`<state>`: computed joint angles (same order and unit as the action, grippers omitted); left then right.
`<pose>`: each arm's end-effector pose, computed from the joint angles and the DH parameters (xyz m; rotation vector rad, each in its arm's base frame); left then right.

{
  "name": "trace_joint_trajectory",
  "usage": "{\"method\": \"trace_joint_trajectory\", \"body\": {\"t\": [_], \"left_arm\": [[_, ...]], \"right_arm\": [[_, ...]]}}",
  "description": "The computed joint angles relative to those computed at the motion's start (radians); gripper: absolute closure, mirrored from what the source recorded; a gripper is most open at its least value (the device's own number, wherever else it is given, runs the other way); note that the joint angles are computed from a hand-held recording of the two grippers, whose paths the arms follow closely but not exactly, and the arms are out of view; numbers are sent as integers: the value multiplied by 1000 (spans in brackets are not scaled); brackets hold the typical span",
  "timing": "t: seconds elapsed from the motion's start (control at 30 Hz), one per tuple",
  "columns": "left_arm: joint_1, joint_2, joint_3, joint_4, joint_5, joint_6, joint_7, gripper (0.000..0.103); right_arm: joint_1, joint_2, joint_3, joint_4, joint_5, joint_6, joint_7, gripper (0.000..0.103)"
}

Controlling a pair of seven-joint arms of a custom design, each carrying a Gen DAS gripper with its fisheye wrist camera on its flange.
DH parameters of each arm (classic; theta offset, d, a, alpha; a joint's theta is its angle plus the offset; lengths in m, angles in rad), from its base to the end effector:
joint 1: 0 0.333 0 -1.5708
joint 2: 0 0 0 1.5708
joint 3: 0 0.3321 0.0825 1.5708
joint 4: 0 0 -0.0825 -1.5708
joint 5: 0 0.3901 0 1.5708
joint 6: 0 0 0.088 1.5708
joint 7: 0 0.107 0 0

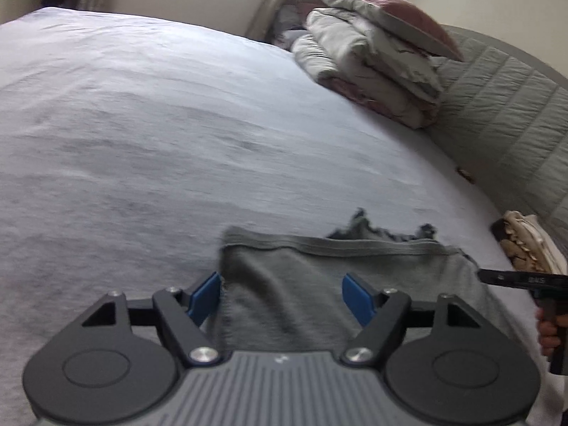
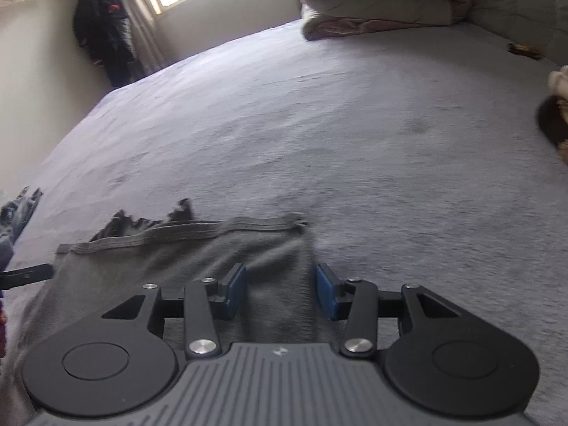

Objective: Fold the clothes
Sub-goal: 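Pinch the folded grey top's edge with both grippers, then lift the folded top with both grippers and carry it toward the headboard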

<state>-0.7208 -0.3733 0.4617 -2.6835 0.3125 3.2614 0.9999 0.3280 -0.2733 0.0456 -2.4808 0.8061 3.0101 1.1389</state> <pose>0.4187 -0.1336 0.4639 -1.8630 1.7978 -1.2335 0.4632 0.1259 0.4808 -1.6805 1.5985 -0.3306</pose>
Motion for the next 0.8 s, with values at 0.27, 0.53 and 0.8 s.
{"method": "trace_joint_trajectory", "body": {"t": [0.27, 0.53, 0.8], "left_arm": [[-226, 52, 215, 39, 69, 74, -31, 40], [-308, 93, 309, 75, 170, 93, -106, 66], [-89, 140, 93, 85, 218, 102, -206, 92]], "right_arm": [[100, 40, -56, 54, 213, -21, -284, 57], [76, 70, 11, 68, 249, 27, -403, 61], [52, 97, 94, 38, 17, 159, -221, 85]]}}
